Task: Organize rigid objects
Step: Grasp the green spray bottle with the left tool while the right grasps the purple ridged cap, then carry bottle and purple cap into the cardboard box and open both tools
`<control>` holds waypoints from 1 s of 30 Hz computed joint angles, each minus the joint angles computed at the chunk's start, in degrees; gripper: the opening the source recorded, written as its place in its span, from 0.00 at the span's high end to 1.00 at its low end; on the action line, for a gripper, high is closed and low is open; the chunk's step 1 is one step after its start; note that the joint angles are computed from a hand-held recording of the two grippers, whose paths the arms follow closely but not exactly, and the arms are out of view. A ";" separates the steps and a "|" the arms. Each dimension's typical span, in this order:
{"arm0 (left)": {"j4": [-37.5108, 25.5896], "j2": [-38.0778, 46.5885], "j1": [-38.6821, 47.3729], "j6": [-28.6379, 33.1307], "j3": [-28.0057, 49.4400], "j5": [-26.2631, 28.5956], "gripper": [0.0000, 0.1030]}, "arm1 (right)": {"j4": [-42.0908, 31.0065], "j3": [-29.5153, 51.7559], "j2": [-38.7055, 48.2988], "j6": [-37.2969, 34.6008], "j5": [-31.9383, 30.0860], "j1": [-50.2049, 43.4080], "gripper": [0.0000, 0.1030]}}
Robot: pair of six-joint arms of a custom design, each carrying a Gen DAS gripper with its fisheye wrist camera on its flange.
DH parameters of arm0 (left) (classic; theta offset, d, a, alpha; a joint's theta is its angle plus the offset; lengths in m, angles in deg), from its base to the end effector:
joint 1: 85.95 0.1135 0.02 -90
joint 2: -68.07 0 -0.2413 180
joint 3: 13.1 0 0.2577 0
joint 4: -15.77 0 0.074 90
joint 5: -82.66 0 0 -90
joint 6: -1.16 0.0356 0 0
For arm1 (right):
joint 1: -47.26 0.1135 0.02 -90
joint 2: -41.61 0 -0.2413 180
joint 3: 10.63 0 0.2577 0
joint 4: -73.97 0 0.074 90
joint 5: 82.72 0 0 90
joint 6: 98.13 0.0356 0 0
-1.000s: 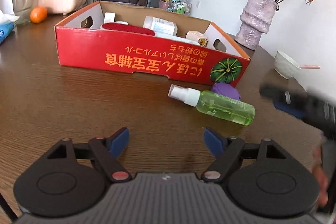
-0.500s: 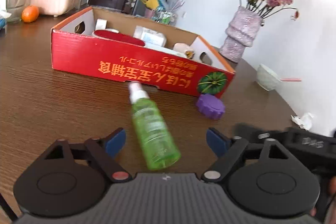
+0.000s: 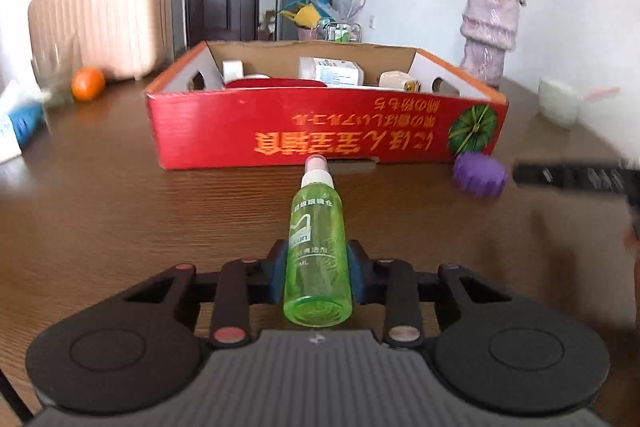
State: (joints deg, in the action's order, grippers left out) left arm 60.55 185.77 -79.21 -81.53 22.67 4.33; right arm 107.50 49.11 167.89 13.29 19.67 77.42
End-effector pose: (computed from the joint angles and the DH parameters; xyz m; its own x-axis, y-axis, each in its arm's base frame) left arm 0.2542 0.0228 0.0063 -0.5891 0.0559 -0.8061 0.1211 0.9924 -0.0197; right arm 0.3122 0.1726 0.0124 -0.5609 0.0866 -0.8233 -0.1400 0.9703 0.1974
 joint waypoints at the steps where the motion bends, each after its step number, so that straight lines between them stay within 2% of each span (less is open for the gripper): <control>1: -0.94 -0.37 1.30 1.88 0.01 1.35 0.68 | -1.31 0.30 -0.23 -0.62 0.17 -0.01 0.36; 2: -2.58 -0.55 2.15 3.42 0.69 2.03 0.65 | -4.25 3.04 0.64 -1.61 0.67 0.31 0.36; 3: -3.31 -0.24 2.52 3.56 1.44 1.95 0.49 | -6.54 5.28 1.43 -2.71 0.86 0.51 0.36; 4: -4.75 -0.12 2.92 2.81 2.52 2.20 0.43 | -8.09 7.34 2.32 -3.78 1.28 0.75 0.37; 7: -6.06 0.75 3.37 3.26 4.58 4.85 0.43 | -10.78 12.36 5.27 -4.91 3.03 1.33 0.37; 8: -6.13 0.94 3.21 3.48 4.88 4.61 0.46 | -12.32 13.45 5.60 -4.53 3.24 1.37 0.37; 10: -5.60 1.11 3.11 3.71 4.87 4.02 0.65 | -11.79 13.73 5.92 -5.12 2.57 1.57 0.38; 11: -5.53 1.20 3.80 3.58 4.89 4.96 0.69 | -11.20 13.24 5.76 -5.48 2.53 1.87 0.43; 12: -5.73 1.20 4.65 3.77 4.85 6.39 0.70 | -11.30 13.05 5.62 -5.67 2.48 2.13 0.49; 16: -2.11 0.10 6.91 5.76 0.79 7.89 0.70 | -11.23 10.23 3.70 -4.10 4.29 4.21 0.49; 20: 4.41 -3.53 11.72 9.15 -7.44 11.23 0.70 | -6.89 1.59 -0.24 -3.41 10.37 9.89 0.49; 26: 2.20 -14.07 21.25 14.90 -15.39 19.56 0.70 | 0.82 -11.73 -6.38 4.15 17.30 21.52 0.49; 30: -2.55 -20.15 25.50 16.64 -16.39 24.00 0.70 | -0.30 -13.57 -8.34 7.25 21.71 26.96 0.49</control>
State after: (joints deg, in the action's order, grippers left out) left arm 58.00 165.62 -53.72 -64.89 6.29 28.33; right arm 107.20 35.54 159.55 20.54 41.39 104.39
